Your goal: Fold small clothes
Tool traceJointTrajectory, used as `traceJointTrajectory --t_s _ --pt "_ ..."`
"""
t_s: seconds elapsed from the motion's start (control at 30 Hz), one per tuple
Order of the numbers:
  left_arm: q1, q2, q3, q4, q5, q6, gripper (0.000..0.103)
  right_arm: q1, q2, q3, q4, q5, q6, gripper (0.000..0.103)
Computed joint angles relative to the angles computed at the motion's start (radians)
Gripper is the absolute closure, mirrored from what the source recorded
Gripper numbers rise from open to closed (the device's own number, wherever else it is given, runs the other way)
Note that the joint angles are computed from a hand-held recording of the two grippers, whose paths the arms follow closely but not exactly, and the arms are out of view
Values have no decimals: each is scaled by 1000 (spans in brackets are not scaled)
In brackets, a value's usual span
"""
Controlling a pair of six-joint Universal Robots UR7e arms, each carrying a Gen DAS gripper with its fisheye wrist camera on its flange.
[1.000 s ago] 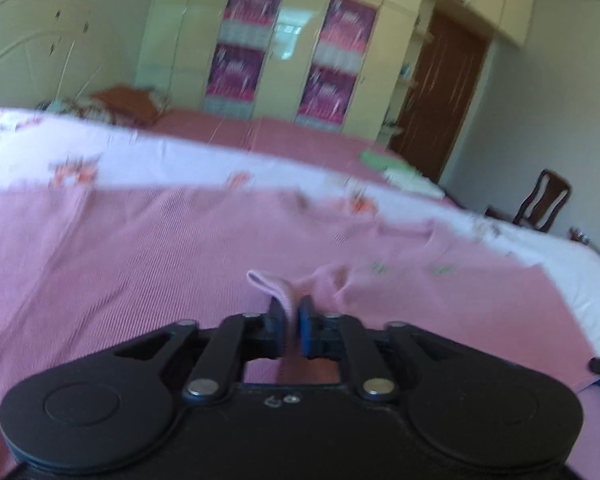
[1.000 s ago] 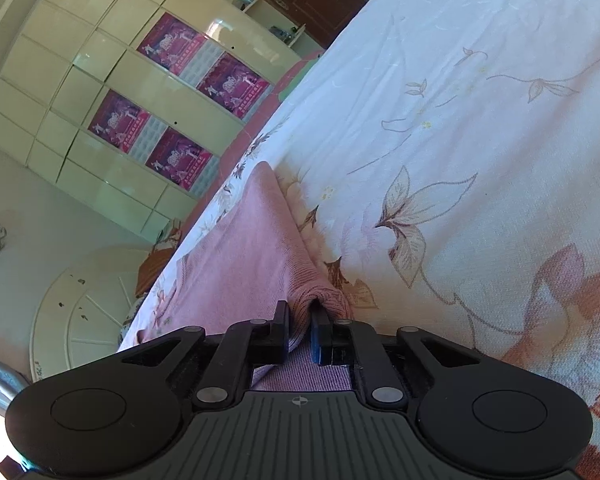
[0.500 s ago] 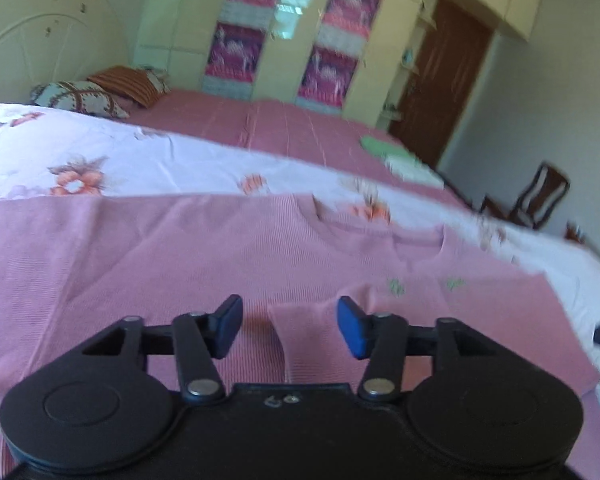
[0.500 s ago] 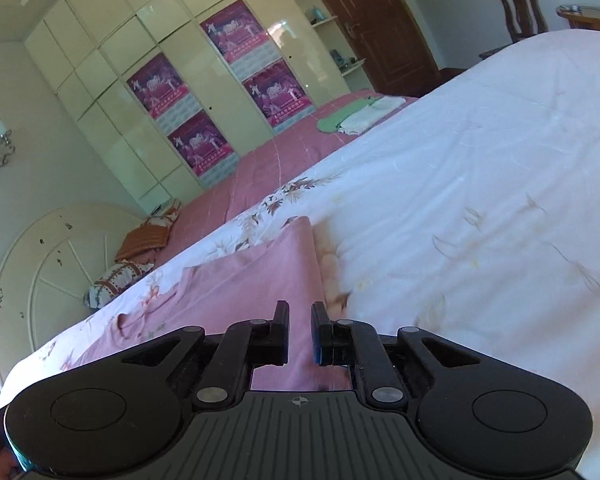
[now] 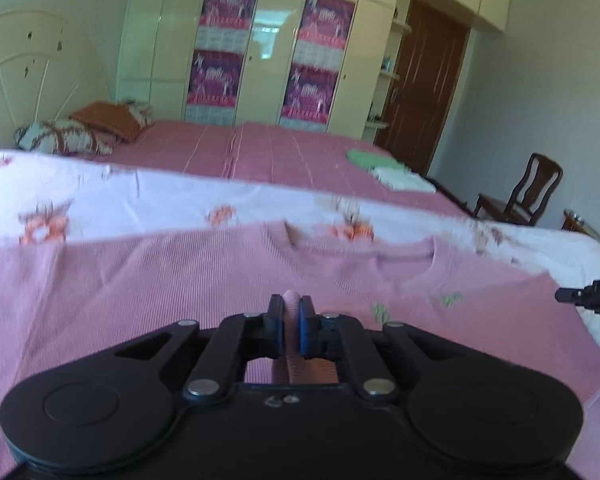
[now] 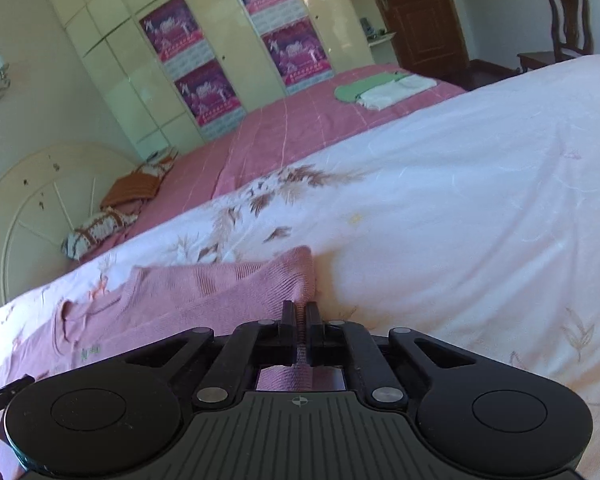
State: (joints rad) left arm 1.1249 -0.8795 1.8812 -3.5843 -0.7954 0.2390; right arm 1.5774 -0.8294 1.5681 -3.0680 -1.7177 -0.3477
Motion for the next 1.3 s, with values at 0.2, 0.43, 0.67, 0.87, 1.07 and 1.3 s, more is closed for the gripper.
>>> traceJointTrajectory --t_s 0.2,0.43,0.67,0.87,1.07,1.3 --pt "11 1 -16 122 55 -8 86 -12 19 20 -75 -12 -65 101" --pt "-111 -69 160 -20 73 -104 59 11 -128 198 -148 27 -116 99" --pt "-127 10 128 114 91 -128 39 38 -125 343 -256 -107 -212 97" --pt "-173 -171 329 -60 202 -176 36 70 -165 396 -374 -81 -135 58" --pt "-153 -626 600 116 503 -555 47 86 -221 468 -333 -88 -67 58" --pt "98 -904 576 115 381 -646 53 136 -220 494 -309 -149 94 58"
